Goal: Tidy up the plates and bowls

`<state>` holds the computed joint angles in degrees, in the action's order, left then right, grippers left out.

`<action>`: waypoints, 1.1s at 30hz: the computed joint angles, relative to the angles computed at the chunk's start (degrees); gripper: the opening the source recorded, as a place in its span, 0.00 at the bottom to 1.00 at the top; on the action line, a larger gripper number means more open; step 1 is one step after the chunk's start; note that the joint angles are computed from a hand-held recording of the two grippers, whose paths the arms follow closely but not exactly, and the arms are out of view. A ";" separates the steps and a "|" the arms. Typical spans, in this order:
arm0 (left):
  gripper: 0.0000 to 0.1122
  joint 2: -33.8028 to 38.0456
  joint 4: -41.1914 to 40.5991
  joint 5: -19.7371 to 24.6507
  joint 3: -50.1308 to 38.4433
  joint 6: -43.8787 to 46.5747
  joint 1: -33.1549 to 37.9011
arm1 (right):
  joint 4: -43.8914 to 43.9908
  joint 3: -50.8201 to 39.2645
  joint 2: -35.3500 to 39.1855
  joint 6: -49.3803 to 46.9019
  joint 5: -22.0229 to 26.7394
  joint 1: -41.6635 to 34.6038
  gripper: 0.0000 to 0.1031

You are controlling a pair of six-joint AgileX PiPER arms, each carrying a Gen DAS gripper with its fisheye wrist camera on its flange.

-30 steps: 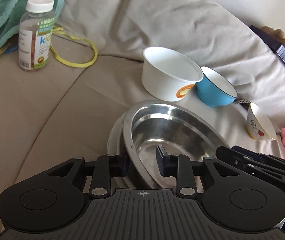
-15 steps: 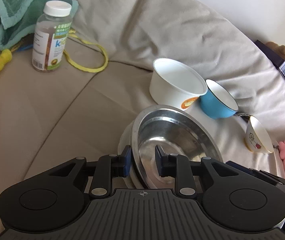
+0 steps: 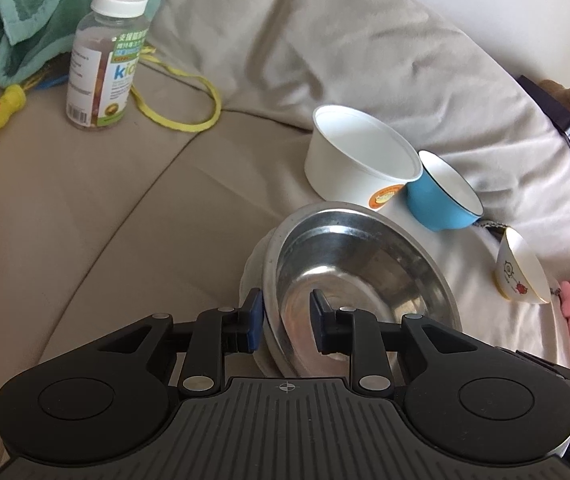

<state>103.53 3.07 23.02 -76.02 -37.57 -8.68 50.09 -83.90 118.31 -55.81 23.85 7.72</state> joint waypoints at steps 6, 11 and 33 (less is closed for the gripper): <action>0.25 0.81 2.84 0.73 -1.06 -1.08 -0.77 | -1.09 -0.38 0.35 0.68 0.18 0.09 0.37; 0.25 1.27 3.96 1.42 -1.55 -1.57 -1.19 | -3.16 0.03 0.33 2.61 -1.15 0.84 0.37; 0.25 1.18 7.87 2.11 -1.73 -3.48 -2.24 | -4.69 0.41 0.36 4.50 -0.67 0.87 0.37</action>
